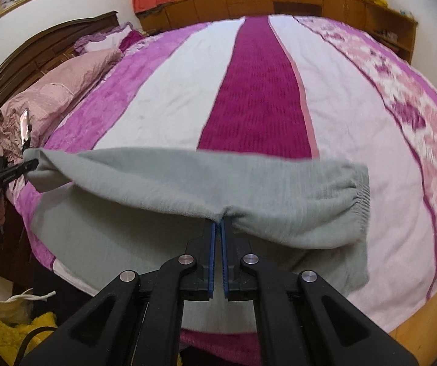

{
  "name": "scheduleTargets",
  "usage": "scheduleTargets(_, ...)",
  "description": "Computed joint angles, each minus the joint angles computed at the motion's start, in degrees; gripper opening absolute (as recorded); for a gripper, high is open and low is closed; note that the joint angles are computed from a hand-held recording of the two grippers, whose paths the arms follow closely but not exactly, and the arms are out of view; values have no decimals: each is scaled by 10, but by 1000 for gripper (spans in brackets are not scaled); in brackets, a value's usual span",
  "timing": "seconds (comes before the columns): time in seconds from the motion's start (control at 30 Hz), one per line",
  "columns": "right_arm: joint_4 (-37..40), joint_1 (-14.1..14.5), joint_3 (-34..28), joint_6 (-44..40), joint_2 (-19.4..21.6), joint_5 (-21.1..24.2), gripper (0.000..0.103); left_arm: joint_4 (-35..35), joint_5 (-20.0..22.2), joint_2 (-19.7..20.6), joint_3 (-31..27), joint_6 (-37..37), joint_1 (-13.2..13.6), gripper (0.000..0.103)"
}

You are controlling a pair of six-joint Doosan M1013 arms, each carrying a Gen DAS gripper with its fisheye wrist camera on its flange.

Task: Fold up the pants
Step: 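Lift the hems with both grippers and fold them toward the waistband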

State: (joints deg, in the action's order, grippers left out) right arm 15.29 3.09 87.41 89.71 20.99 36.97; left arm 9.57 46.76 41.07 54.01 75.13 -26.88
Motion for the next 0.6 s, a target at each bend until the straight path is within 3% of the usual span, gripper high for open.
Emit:
scheduleTargets(0.37,-22,3,5,52,33,47,0,34,56,-1,41,-96,-12,19)
scheduleTargets(0.43,-23,3,4,64,41,61,0,39,67,-2,44,-111,-14,26)
scheduleTargets(0.6,-12,1,14,76,40,47,0,45,69,-18,67,-138,-17,33)
